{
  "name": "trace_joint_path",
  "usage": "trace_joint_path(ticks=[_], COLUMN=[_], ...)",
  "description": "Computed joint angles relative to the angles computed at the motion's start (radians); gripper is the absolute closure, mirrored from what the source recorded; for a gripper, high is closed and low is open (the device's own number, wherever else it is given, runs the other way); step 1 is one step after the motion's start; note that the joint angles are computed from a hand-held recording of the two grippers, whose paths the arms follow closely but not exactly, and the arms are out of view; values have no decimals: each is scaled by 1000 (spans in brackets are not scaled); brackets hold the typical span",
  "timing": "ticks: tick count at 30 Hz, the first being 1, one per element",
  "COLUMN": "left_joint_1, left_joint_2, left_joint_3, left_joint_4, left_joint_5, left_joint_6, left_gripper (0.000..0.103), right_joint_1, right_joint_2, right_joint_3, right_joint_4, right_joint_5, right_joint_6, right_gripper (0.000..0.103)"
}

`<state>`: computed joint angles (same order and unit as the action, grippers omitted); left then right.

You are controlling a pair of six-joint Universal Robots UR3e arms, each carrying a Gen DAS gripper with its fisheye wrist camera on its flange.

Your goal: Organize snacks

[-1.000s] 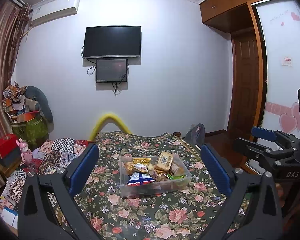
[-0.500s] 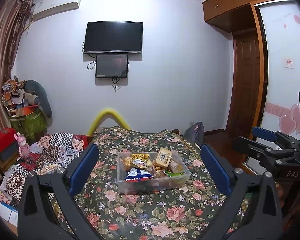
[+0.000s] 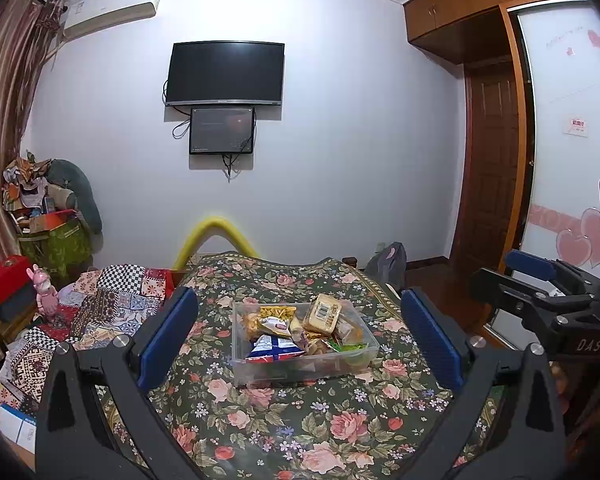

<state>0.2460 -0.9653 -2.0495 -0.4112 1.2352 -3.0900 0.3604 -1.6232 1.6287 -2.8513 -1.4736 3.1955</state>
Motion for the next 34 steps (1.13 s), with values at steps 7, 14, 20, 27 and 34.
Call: trace_joint_path(ticks=[7,14,20,27,34], left_joint_1=[8,24,18,15,9], left_joint_2=[5,22,18,13,-1], left_joint_3=[2,-3,1,4,7], left_joint_4=[-8,-21,-30,-36,-31], left_joint_5=[-16,-45,-48,-49,-40], left_joint_6=[3,12,11,12,3], left_gripper=[0,0,0,0,0], right_joint_1=[4,2,2,2,-2], right_joint_2=[-1,-3,-3,-6,-2], right_joint_3=[-5,-6,-7,-7,-8], right_joint_4=[4,7,7,13,17], right_joint_5=[-7,-5,-6,-6,-4], right_joint_6=[0,0,0,2,-1], right_gripper=[0,0,0,0,0])
